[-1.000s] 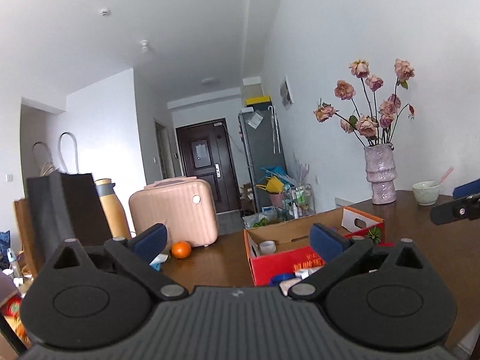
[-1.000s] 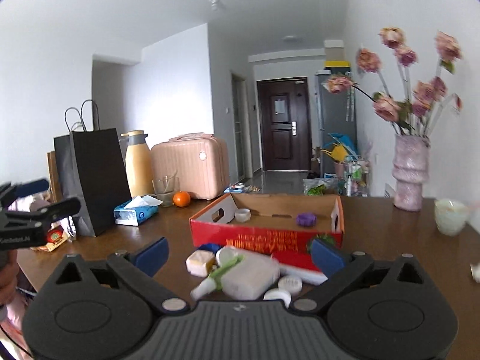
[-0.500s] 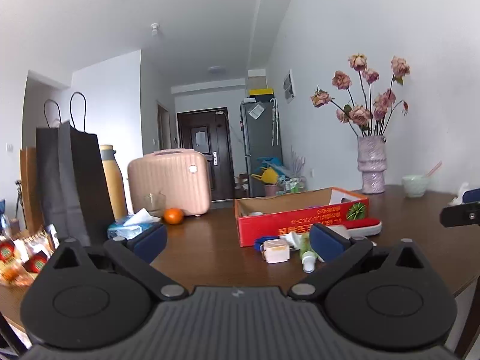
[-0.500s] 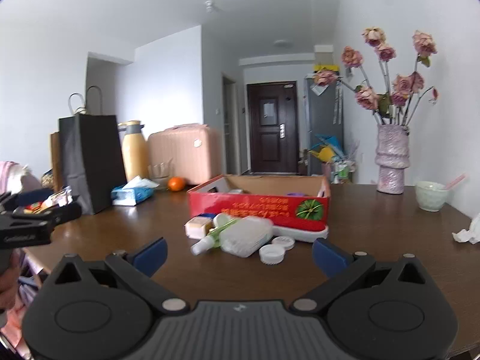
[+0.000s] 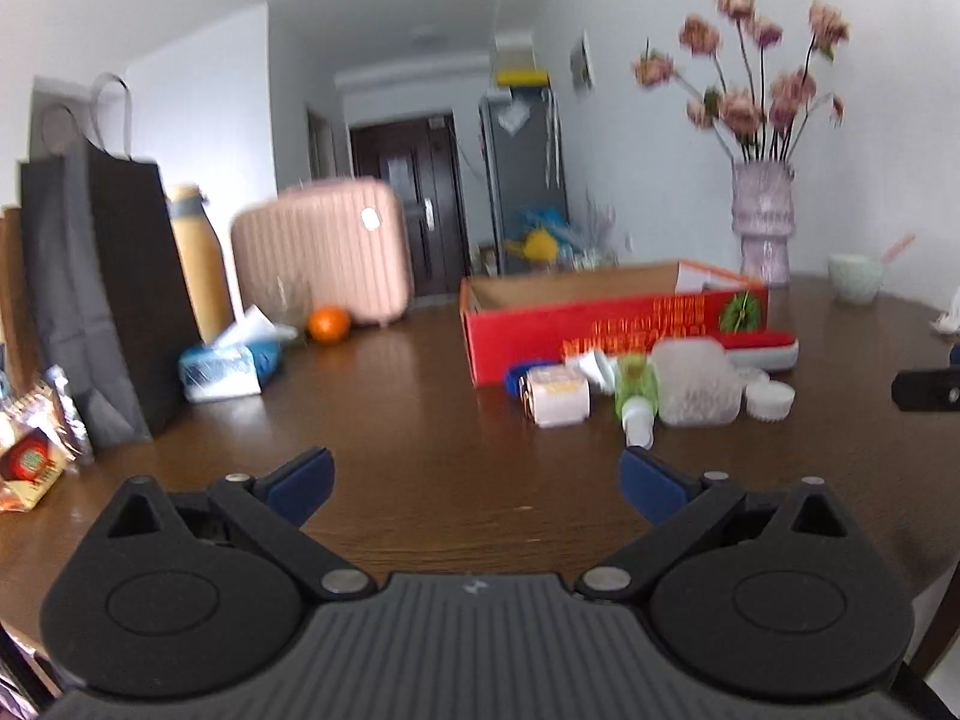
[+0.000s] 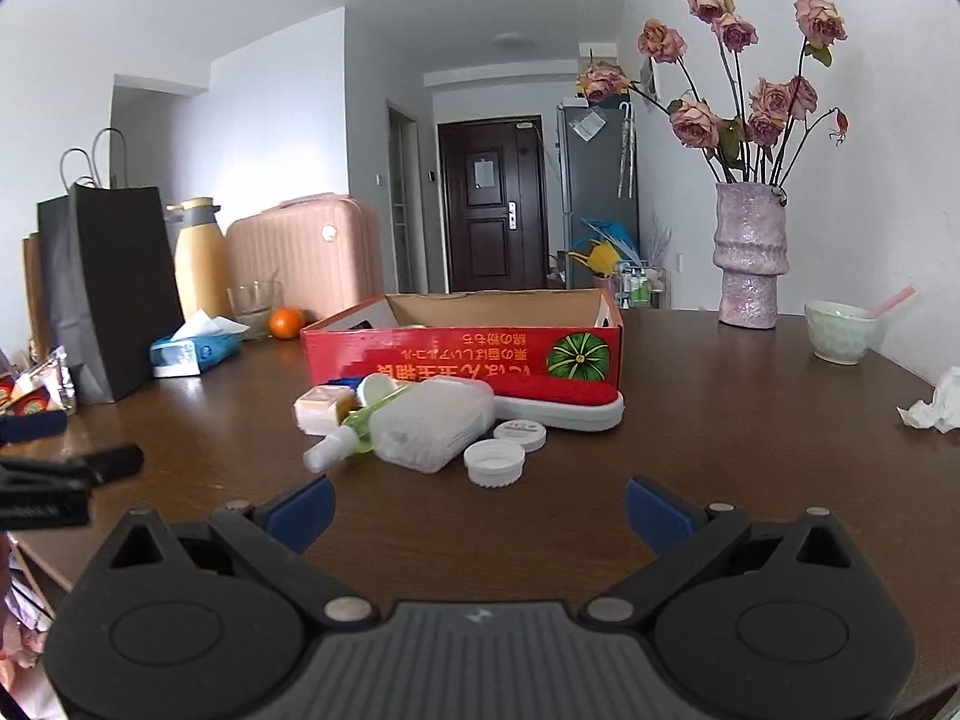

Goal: Organize rigid objects
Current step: 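Grasp the small white square container with the left tool while the right tool grasps the white cap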

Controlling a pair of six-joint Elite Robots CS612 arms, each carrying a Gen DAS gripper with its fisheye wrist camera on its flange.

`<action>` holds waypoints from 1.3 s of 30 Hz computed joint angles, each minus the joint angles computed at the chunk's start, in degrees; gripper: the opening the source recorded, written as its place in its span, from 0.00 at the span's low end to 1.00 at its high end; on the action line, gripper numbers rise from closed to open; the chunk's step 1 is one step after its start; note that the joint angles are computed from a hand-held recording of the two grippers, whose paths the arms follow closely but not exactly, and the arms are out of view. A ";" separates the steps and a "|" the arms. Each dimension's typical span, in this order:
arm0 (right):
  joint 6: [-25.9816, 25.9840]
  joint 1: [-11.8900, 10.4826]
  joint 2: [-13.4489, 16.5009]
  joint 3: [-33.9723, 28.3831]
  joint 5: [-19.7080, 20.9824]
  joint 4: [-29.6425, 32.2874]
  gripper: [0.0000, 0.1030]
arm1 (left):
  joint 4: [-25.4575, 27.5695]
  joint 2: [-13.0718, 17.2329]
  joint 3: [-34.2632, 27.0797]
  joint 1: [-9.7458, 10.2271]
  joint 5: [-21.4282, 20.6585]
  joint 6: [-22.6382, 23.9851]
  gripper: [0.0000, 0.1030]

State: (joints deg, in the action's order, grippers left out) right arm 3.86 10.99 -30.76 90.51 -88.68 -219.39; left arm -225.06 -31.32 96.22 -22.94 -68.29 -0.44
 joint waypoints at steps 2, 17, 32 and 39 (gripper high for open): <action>-0.28 0.15 0.27 -1.29 -0.83 1.50 1.00 | 4.48 -0.26 -1.57 0.92 -3.24 -2.14 1.00; -3.82 -0.87 4.19 -15.77 1.61 24.77 0.54 | 29.44 3.00 -19.12 4.58 -16.06 -9.25 0.80; -4.92 -1.96 5.67 -19.71 5.09 30.20 0.38 | 36.25 6.73 -26.80 5.27 -17.79 -13.91 0.49; -5.23 -1.89 4.86 -17.77 5.01 27.63 0.38 | 29.43 3.18 -18.87 4.46 -13.36 -14.98 0.48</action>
State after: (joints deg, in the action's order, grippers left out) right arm -1.37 9.10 -25.91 72.74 -83.66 -191.76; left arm -195.63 -28.13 77.35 -18.49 -81.65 -15.42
